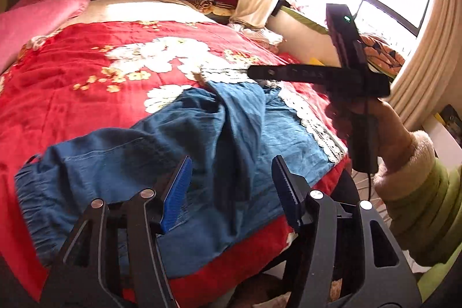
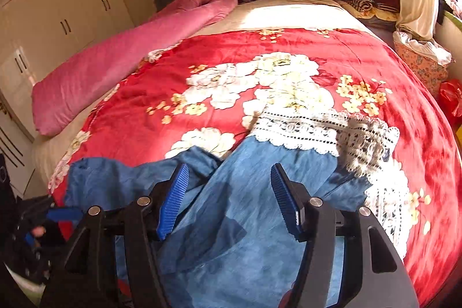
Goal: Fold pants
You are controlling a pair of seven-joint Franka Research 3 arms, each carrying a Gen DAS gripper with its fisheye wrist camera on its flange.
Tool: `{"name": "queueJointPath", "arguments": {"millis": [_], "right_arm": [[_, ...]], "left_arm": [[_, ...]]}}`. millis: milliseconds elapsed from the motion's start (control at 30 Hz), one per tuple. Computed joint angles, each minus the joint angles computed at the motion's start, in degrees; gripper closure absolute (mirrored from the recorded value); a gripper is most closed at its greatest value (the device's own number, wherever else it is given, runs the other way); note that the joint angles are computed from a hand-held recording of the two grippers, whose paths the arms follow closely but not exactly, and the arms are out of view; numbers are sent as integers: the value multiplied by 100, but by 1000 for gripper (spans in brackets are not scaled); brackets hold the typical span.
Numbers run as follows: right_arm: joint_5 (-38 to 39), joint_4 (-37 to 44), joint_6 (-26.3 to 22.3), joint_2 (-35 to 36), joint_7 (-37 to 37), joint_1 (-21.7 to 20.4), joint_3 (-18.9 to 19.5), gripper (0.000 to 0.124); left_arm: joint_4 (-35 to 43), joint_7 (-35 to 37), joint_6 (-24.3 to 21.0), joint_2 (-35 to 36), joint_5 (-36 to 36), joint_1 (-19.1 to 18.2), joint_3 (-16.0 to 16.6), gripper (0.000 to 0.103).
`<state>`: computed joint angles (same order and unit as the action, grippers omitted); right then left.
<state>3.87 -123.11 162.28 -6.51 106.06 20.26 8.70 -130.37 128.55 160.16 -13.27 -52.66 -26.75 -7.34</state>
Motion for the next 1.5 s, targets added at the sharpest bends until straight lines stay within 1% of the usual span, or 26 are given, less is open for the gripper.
{"name": "queueJointPath", "arguments": {"millis": [67, 100, 167, 233, 367, 433, 467, 500, 567, 600, 633, 667, 700, 733, 767, 800, 833, 900, 933, 1033, 1167, 1267, 1333, 1400, 1433, 1500], "right_arm": [[-185, 461, -245, 388, 87, -69, -33, 61], [-111, 612, -350, 518, -32, -47, -72, 60], [-478, 1178, -737, 926, 162, 8, -124, 59], [-621, 1546, -929, 1226, 114, 95, -203, 59], [-1169, 2223, -1480, 1728, 328, 328, -413, 59], [-1299, 2588, -1805, 1998, 351, 408, -496, 59], [-1399, 2784, -1982, 2144, 419, 461, -554, 59], [-1504, 2989, -2182, 2290, 489, 516, -614, 59], [-1566, 3347, -2509, 2560, 530, 576, -683, 59], [-1596, 3533, -2696, 2701, 564, 608, -723, 59], [-1581, 3635, -2757, 2795, 592, 617, -748, 61], [-1563, 3713, -2794, 2877, 614, 623, -770, 64], [-1625, 3819, -2882, 2974, 687, 661, -827, 77], [-1642, 3856, -2873, 3027, 726, 668, -859, 91], [-1590, 3825, -2778, 3027, 705, 639, -855, 98], [-1537, 3708, -2611, 2964, 697, 605, -854, 112], [-1384, 3505, -2378, 2834, 685, 529, -824, 114], [-717, 2894, -1756, 2420, 561, 251, -666, 114], [-512, 2558, -1472, 2172, 573, 178, -650, 114], [87, 1552, -787, 1334, 516, -19, -574, 115], [670, 232, -23, 119, 540, -213, -520, 115], [560, -654, 309, -740, 925, -489, -337, 115], [637, -1275, 447, -1318, 1109, -635, -246, 115], [924, -1830, 557, -1793, 1132, -616, -273, 115], [1017, -2091, 566, -2008, 1203, -657, -228, 115], [1277, -2571, 585, -2386, 1247, -586, -253, 115]], "left_arm": [[323, -7, -172, 328, 37, -25, -58, 53], [519, -32, -279, 533, 71, 3, -117, 53], [767, -314, -382, 835, 318, 132, -306, 53], [1048, -409, -558, 1141, 332, 264, -436, 53], [1268, -777, -451, 1533, 494, 538, -712, 54], [1316, -715, -515, 1645, 243, 668, -833, 54], [1326, -667, -516, 1688, 175, 713, -888, 61], [1303, -636, -483, 1705, 178, 743, -937, 74], [1285, -599, -510, 1732, 193, 800, -1000, 86], [1296, -501, -576, 1741, 99, 841, -1023, 88], [1310, -455, -591, 1758, 45, 866, -1039, 90], [1306, -385, -611, 1752, -29, 895, -1050, 96], [1300, -306, -623, 1748, -99, 919, -1057, 100], [1294, -227, -634, 1747, -189, 938, -1063, 100], [1283, -163, -664, 1740, -275, 956, -1064, 101], [1270, -115, -676, 1730, -326, 965, -1063, 102], [1285, -79, -702, 1733, -363, 981, -1050, 102], [1256, 93, -810, 1670, -566, 1018, -1032, 102], [1234, 177, -809, 1635, -665, 1017, -1025, 102], [1179, 420, -832, 1516, -866, 1009, -965, 103], [1024, 679, -796, 1279, -1057, 918, -904, 103], [993, 967, -802, 1211, -1174, 824, -840, 103], [926, 1107, -826, 1113, -1117, 770, -819, 103], [913, 1173, -779, 1109, -930, 708, -809, 103], [888, 1173, -757, 1093, -841, 685, -805, 103], [805, 1168, -746, 1035, -694, 635, -797, 103]]}}
